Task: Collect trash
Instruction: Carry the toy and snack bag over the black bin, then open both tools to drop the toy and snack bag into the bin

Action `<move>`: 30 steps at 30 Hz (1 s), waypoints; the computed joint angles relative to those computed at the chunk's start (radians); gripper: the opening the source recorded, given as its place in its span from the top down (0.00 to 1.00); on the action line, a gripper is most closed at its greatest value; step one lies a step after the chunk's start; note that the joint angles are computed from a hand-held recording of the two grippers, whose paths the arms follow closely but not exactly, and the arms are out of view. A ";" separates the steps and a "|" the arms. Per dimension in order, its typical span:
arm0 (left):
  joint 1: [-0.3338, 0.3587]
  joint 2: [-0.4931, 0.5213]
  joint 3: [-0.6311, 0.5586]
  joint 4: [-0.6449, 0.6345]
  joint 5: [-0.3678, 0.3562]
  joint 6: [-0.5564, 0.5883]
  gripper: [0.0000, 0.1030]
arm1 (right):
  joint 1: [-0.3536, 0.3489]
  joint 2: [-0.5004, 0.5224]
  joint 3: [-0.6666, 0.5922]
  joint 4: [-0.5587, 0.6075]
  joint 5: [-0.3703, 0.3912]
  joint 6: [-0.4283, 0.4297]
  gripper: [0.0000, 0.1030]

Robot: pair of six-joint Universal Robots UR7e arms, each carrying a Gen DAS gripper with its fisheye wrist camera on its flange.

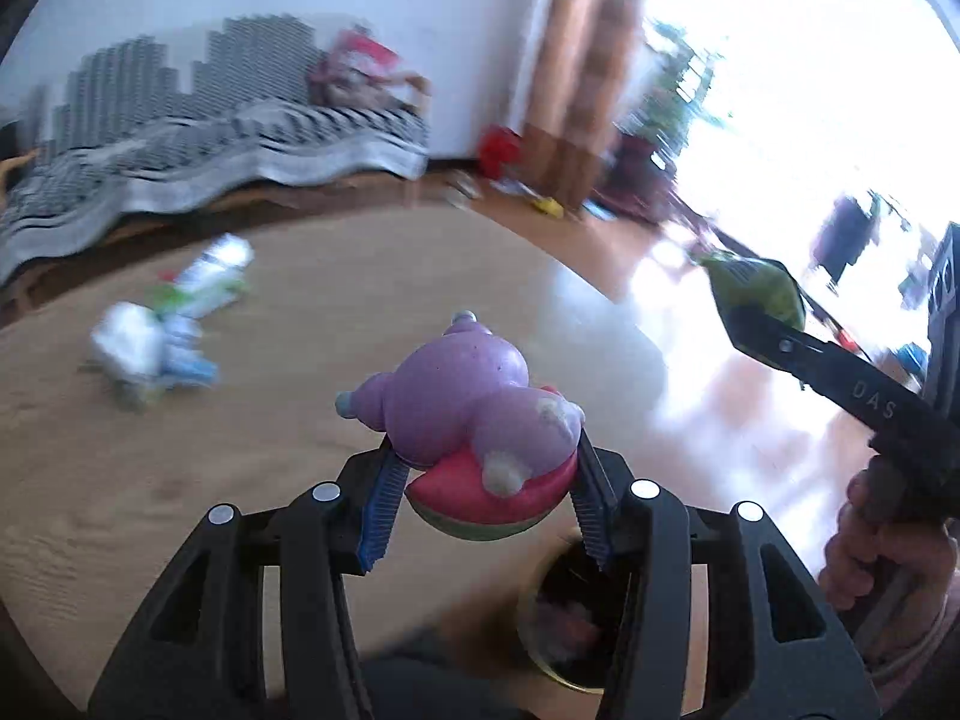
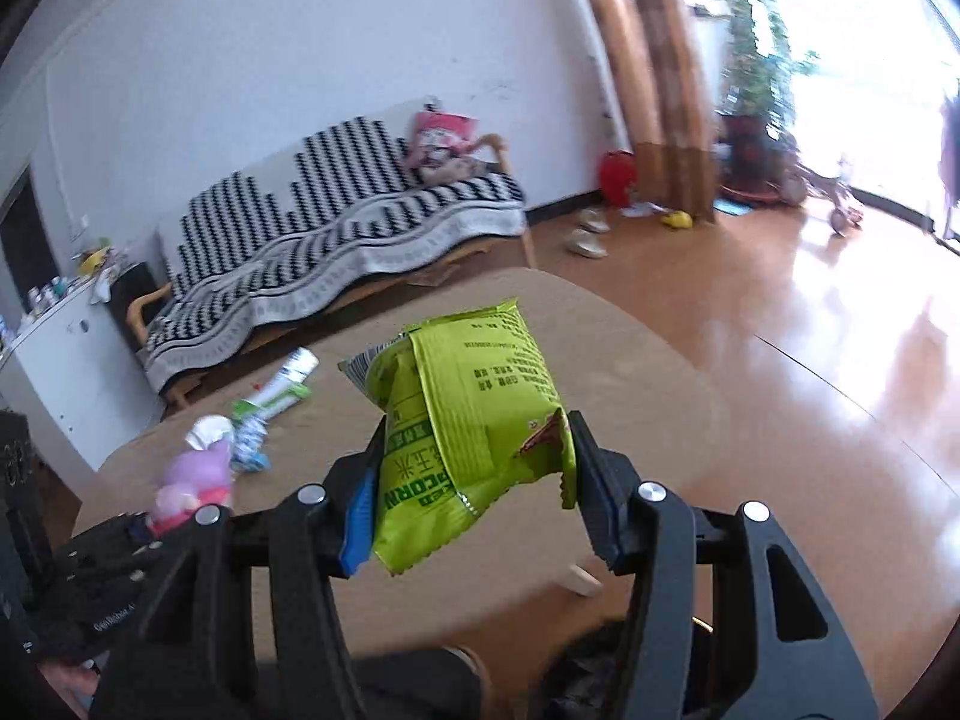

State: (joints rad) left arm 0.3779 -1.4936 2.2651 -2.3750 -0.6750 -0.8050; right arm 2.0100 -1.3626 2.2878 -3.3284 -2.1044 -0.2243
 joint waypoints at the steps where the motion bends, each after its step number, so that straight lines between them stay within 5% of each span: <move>1: -0.002 0.034 0.001 -0.030 -0.030 0.000 0.53 | -0.035 -0.045 0.036 0.015 0.008 0.004 0.47; 7: 0.031 0.319 -0.012 -0.184 -0.277 -0.005 0.53 | -0.330 -0.246 0.221 0.131 0.112 0.044 0.47; 13: 0.053 0.465 -0.043 -0.173 -0.360 0.027 0.53 | -0.627 -0.342 0.331 0.224 0.294 0.042 0.47; 21: 0.081 0.480 -0.041 -0.171 -0.378 0.052 0.53 | -0.708 -0.351 0.344 0.249 0.356 0.032 0.47; 30: 0.094 0.515 -0.064 -0.186 -0.394 0.091 0.49 | -0.676 -0.328 0.299 0.341 0.375 0.138 0.39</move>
